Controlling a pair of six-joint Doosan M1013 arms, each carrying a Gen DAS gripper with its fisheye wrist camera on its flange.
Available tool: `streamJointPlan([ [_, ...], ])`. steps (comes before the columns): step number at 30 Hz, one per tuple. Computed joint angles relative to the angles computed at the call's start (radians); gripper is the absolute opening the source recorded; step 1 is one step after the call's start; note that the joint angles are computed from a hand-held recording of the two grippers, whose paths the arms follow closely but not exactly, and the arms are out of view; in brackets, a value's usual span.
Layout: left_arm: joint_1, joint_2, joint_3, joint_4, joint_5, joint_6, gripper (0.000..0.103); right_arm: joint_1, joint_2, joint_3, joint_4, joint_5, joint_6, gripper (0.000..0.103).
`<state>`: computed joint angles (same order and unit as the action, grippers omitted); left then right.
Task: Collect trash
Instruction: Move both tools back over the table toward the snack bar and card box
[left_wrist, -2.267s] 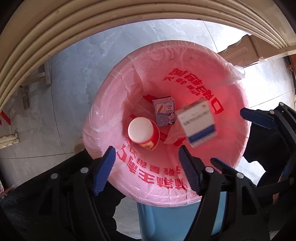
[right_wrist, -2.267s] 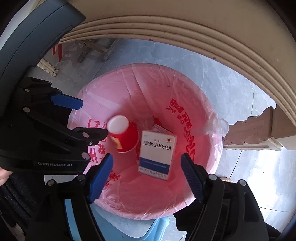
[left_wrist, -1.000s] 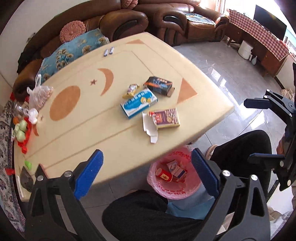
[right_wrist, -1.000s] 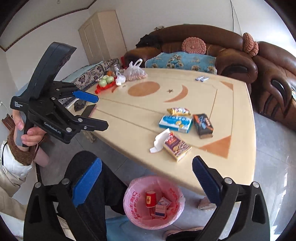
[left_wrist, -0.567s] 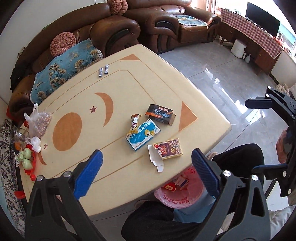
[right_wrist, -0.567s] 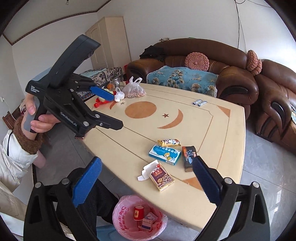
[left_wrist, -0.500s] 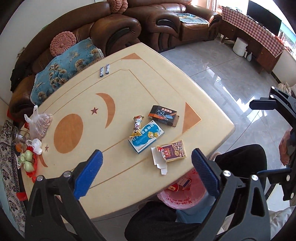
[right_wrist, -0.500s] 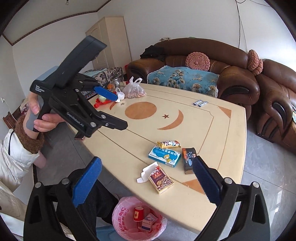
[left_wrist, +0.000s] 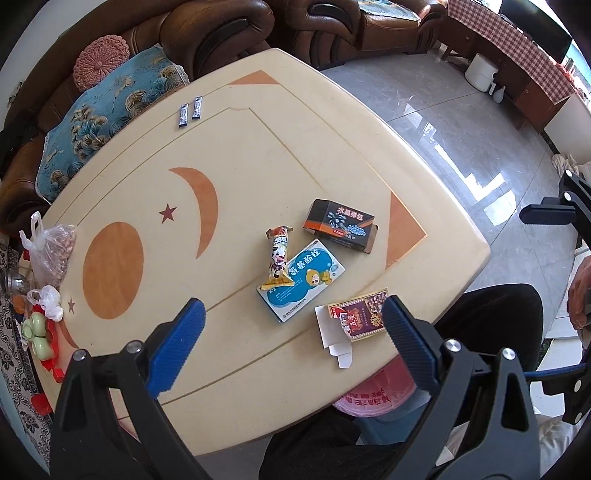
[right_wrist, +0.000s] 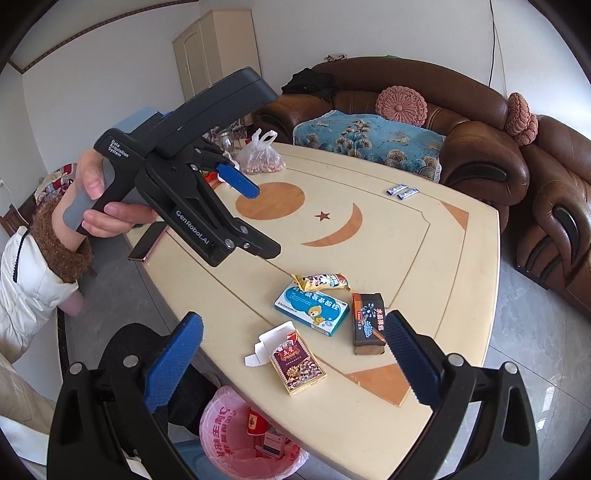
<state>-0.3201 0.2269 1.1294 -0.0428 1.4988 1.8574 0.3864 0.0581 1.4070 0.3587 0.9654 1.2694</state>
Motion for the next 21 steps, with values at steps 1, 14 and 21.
streamJointPlan([
  [1,0.002,0.008,-0.001,-0.002,0.004,0.003,0.094,0.002,0.006,0.0,-0.002,0.004,-0.006,0.096],
  [14,0.019,0.124,-0.012,-0.035,0.07,0.006,0.094,0.02,0.095,0.007,-0.007,0.09,-0.079,0.096],
  [21,0.031,0.178,-0.035,-0.069,0.089,-0.004,0.094,0.031,0.145,0.011,-0.007,0.141,-0.127,0.096],
])
